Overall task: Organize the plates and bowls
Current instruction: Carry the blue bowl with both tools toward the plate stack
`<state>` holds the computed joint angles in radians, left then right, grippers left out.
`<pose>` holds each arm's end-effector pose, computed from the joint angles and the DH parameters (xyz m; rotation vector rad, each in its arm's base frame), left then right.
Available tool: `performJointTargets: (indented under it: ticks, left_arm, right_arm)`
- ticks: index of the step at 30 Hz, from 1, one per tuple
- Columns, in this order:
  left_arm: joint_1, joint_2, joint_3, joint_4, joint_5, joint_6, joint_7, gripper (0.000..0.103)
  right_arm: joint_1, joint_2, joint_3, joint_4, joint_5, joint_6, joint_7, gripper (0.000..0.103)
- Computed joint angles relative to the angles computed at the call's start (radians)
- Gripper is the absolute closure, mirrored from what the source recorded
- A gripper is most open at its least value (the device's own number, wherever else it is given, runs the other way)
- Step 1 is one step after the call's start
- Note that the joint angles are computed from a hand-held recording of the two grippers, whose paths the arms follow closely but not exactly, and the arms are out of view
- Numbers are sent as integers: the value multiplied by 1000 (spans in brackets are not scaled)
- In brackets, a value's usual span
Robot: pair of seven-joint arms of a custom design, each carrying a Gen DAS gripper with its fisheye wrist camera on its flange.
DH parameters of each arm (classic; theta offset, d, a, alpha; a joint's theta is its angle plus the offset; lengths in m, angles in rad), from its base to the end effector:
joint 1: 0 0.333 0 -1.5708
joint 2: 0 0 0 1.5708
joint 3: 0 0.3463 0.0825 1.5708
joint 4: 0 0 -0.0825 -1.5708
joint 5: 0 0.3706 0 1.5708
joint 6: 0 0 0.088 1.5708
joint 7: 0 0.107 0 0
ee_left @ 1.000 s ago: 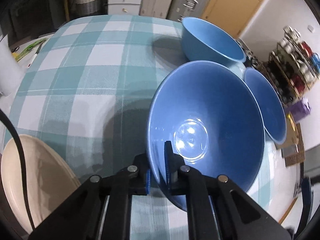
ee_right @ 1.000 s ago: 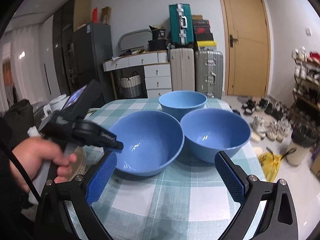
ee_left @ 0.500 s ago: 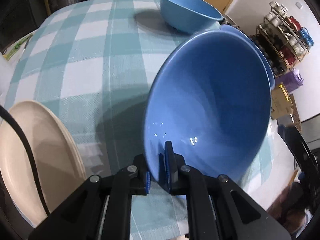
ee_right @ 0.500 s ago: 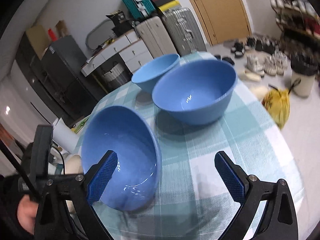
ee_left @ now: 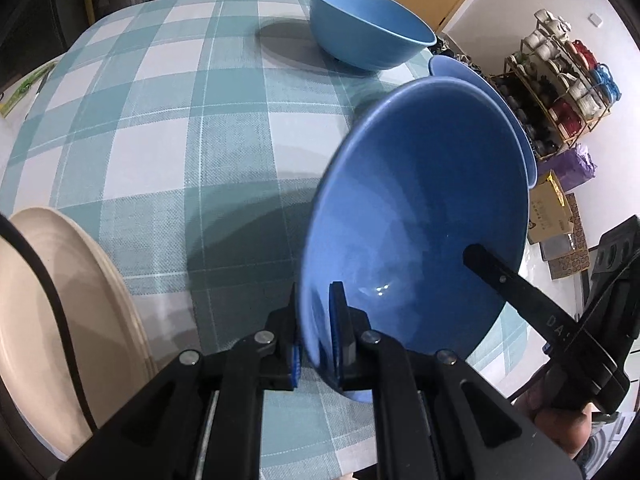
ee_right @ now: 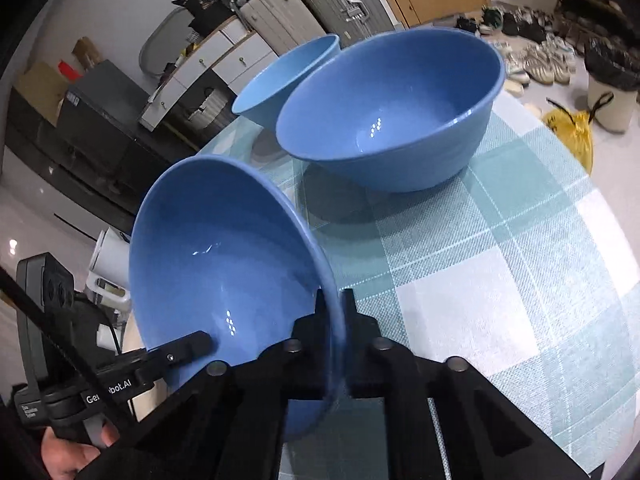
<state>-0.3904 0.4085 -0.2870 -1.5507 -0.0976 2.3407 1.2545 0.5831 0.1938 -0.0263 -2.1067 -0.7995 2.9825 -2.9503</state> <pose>0.5708 -0.4169 0.4973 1.8270 -2.3813 0.6599 0.4829 0.3606 0.4278 -1.2778 2.0436 -0.1639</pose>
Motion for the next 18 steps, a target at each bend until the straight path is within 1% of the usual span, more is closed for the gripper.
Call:
performJointTargets:
  ticks: [1, 3, 5, 7, 9, 10, 13, 16, 18]
  left_arm:
    - [3, -3, -2, -5, -7, 1, 2, 94]
    - [6, -6, -4, -8, -16, 1, 2, 94]
    - [6, -7, -6, -7, -21, -1, 5, 94]
    - [14, -7, -13, -5, -40, -6, 18, 94]
    - [8, -11, -11, -5, -33, -10, 26, 94]
    - [5, -13, -10, -8, -29, -8, 27, 94]
    - [5, -23, -17, -20, -36, -21, 45, 94]
    - [9, -37, -26, -40, -58, -27, 71, 94]
    - [5, -50, -28, -55, -61, -29, 82, 94]
  right_arm:
    - [-1, -2, 3, -2, 7, -3, -7, 98]
    - [-15, -2, 23, 10, 51, -30, -65, 98]
    - [-8, -11, 24, 13, 53, -52, -67, 98]
    - [-13, -20, 45, 21, 81, -98, -106, 98]
    - [-31, -24, 75, 25, 145, -125, -180, 98]
    - [-43, -28, 95, 26, 204, -147, -231, 98]
    - [-56, -49, 121, 22, 305, -198, -325, 98]
    - [-56, -81, 138, 16, 349, -269, -386, 98]
    - [-58, -101, 156, 19, 404, -327, -432, 98]
